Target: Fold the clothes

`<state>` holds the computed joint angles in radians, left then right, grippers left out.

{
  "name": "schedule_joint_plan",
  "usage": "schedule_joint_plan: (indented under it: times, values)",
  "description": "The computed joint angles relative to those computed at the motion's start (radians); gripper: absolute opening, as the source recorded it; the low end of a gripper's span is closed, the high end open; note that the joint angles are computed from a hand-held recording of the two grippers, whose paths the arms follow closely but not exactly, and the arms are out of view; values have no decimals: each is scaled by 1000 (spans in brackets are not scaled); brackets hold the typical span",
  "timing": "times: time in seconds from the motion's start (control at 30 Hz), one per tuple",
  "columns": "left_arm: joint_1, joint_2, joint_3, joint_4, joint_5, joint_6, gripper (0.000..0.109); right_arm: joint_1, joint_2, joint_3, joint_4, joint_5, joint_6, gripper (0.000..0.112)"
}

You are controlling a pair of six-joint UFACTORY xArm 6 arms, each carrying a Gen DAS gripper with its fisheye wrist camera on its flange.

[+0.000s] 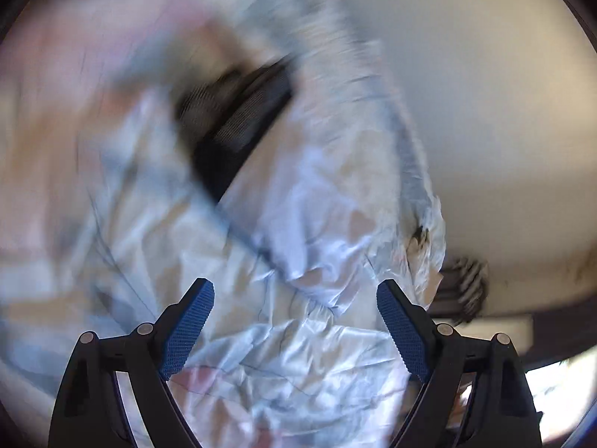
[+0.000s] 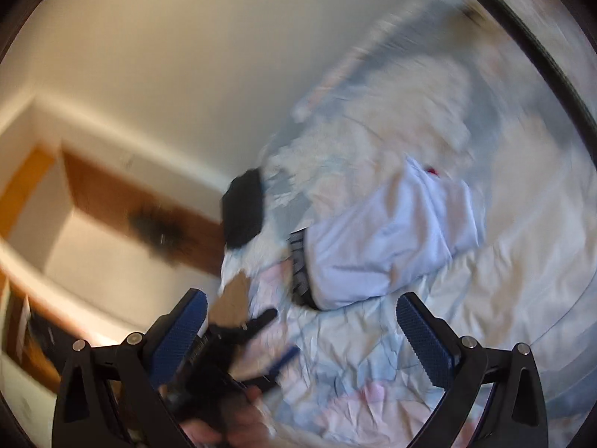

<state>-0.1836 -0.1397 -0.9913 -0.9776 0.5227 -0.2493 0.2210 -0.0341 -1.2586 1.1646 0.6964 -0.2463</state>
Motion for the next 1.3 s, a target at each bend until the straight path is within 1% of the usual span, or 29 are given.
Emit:
schedule_joint_plan:
  times: [0.03,0.07,0.13,0.2,0.27,0.37,0.4,0.47,0.53,0.57,0.63,0.7,0.77,0.83,0.93,1.03,1.07,1.1,1.13,1.17,1.23,1.27,1.3]
  values:
    - [6,32,-10,-49,11,-6,89,4,41,-15,13,-3,20,103]
    - [4,59,-15,-84,-1,-15,89,9,85,-35,19,-4,45,103]
    - [-9,96,-20,-166,-49,-3,89,25,179,-94,-2,-9,94,102]
    - [-23,123,-19,-179,-89,-32,89,35,271,-157,-11,0,147,102]
    - [-40,131,-4,-215,-138,-32,89,38,336,-188,29,1,180,100]
    - [-42,147,-17,-191,-152,-65,89,37,399,-218,50,-14,207,99]
    - [-46,157,-25,-210,-163,-49,89,36,413,-225,77,-23,194,100]
    - [-45,181,-52,-290,-169,29,89,40,430,-244,117,-51,167,99]
    - [-33,197,-80,-453,-153,175,89,42,443,-261,147,-82,151,99]
    - [-29,201,-89,-499,-157,221,89,39,449,-266,155,-79,152,99]
    - [-16,223,-110,-503,-130,236,89,35,464,-279,155,-72,163,99]
    - [-7,242,-123,-563,-115,268,89,40,475,-289,160,-84,159,100]
    - [-4,250,-134,-655,-116,330,89,47,484,-301,163,-103,159,103]
    - [7,265,-152,-683,-98,354,89,55,502,-320,170,-127,155,103]
    - [28,288,-173,-816,-84,434,89,65,508,-321,237,-178,122,103]
    - [53,295,-178,-946,-63,512,89,63,507,-323,327,-199,66,102]
    - [56,297,-183,-955,-62,529,89,60,507,-324,340,-196,57,102]
    - [56,302,-192,-938,-67,529,89,57,510,-327,339,-190,59,102]
    - [52,309,-202,-919,-78,524,89,55,516,-332,314,-184,82,102]
    - [46,320,-215,-879,-87,501,89,56,529,-349,254,-173,129,103]
    - [36,339,-238,-820,-100,468,88,67,556,-391,152,-179,193,103]
    - [33,342,-243,-818,-108,462,86,73,569,-412,105,-186,222,103]
    - [33,343,-245,-809,-115,444,79,73,575,-417,90,-186,233,103]
